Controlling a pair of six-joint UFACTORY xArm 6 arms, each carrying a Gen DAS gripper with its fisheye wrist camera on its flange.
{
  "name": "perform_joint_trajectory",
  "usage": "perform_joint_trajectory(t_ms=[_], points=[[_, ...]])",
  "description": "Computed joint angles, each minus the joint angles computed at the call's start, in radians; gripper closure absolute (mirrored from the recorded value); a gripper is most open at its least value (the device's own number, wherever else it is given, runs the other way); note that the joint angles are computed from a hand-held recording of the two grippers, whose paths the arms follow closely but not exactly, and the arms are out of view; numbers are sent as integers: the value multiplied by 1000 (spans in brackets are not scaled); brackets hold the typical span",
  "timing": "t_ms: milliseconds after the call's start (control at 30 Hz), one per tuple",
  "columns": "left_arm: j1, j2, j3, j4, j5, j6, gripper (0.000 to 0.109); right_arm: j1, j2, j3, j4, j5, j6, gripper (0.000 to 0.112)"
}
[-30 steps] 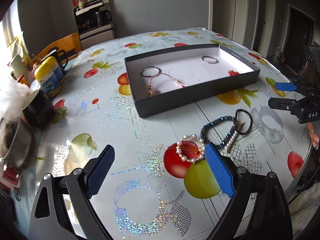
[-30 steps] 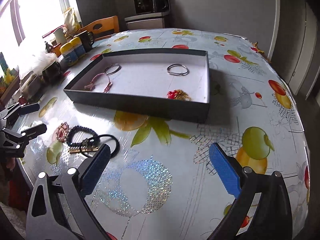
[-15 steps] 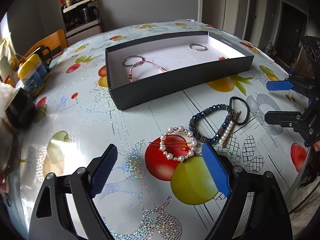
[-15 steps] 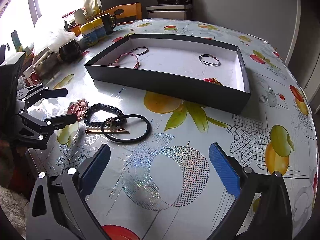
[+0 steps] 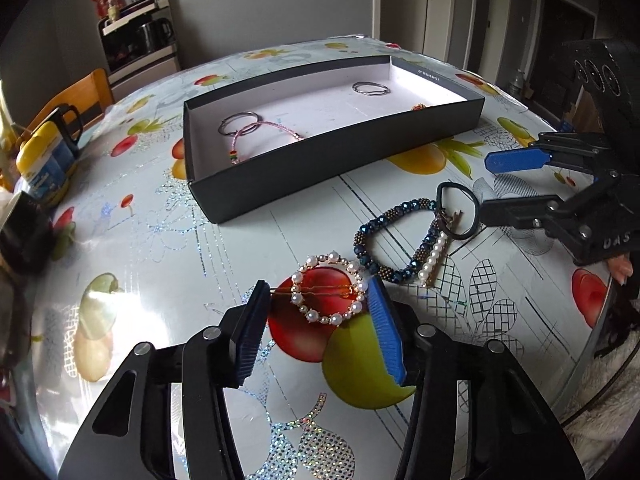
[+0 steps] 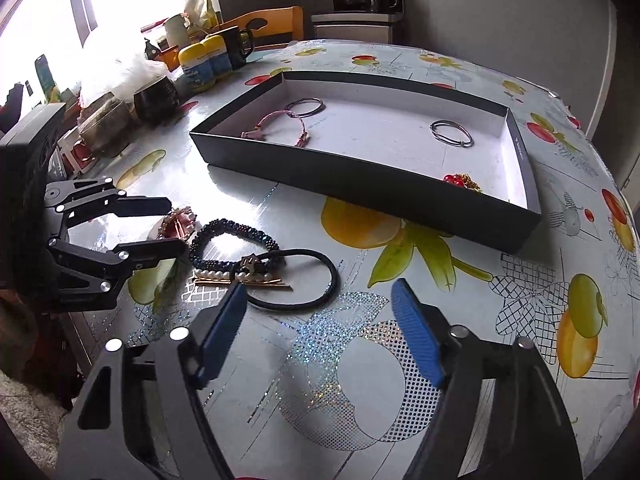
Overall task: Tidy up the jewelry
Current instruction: 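Grasp the pearl bracelet with the left tool while the right tool grasps a black hair tie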
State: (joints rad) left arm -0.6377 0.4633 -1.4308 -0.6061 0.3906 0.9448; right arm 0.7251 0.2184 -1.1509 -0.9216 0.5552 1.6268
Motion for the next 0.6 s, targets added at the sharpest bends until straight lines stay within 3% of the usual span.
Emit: perform_joint_trajectory(t_ms=[67, 200, 333, 400, 600], points=[[4, -6, 8, -6, 0, 7, 56, -4, 4, -5, 4, 8, -7, 57], [8, -14, 19, -18, -3, 13, 56, -10, 21, -25, 25, 11, -40, 84], [9, -14, 19, -18, -3, 11, 56, -11, 39, -47, 56, 25, -77, 88], [9, -15, 20, -20, -4, 14, 56, -5, 53, -64, 68, 46, -103, 97], [10, -15, 19, -31, 1, 20, 56, 2, 62, -73, 65, 53, -126, 109]])
